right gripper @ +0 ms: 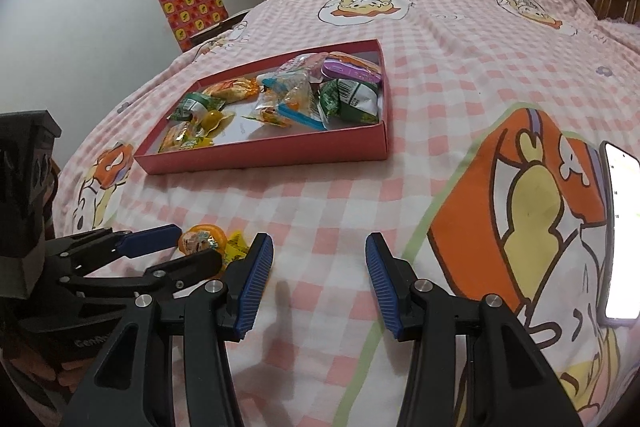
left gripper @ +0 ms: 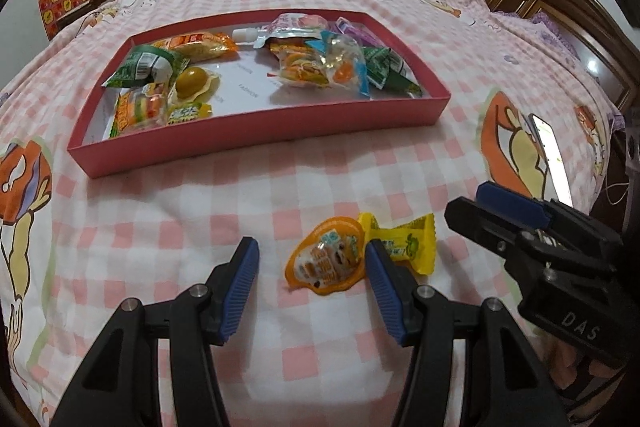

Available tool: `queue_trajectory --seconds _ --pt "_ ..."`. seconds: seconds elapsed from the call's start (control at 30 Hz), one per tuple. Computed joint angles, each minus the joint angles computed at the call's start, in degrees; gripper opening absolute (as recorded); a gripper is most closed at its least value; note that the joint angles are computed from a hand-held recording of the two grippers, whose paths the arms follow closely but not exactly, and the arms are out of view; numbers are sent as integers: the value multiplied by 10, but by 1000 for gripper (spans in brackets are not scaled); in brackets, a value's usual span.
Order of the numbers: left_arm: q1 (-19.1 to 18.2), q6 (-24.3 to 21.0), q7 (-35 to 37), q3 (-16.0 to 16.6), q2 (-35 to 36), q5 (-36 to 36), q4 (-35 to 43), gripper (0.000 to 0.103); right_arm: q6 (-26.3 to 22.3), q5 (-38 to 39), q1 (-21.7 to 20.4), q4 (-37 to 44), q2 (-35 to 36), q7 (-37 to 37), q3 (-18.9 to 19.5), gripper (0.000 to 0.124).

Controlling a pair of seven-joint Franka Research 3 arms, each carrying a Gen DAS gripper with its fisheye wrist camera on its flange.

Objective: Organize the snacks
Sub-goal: 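Grasp the orange round candy with the left tool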

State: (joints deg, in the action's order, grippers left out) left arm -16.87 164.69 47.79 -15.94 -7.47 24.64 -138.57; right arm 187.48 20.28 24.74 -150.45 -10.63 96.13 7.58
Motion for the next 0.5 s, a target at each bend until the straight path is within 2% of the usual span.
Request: queue_trajectory --seconds 0.1,0.17,0.3,0.4,0.47,0.5 --pt "4 5 -14 -3 1 18 -1 54 5 10 72 -1 3 -10 -74 50" --pt "-2 11 2 1 2 3 -2 44 6 13 96 0 5 -15 -97 50" --pt "0 17 -2 -3 6 17 -1 37 12 15 187 -2 6 -21 -190 50" --pt "-1 25 2 -1 5 13 -4 34 11 13 195 -1 7 -19 -199 50" --pt "-5 33 14 4 3 -3 -8 24 12 12 192 -1 7 -19 -196 50" --pt "-8 35 22 6 1 -13 -10 24 12 12 190 -2 7 -19 -194 50"
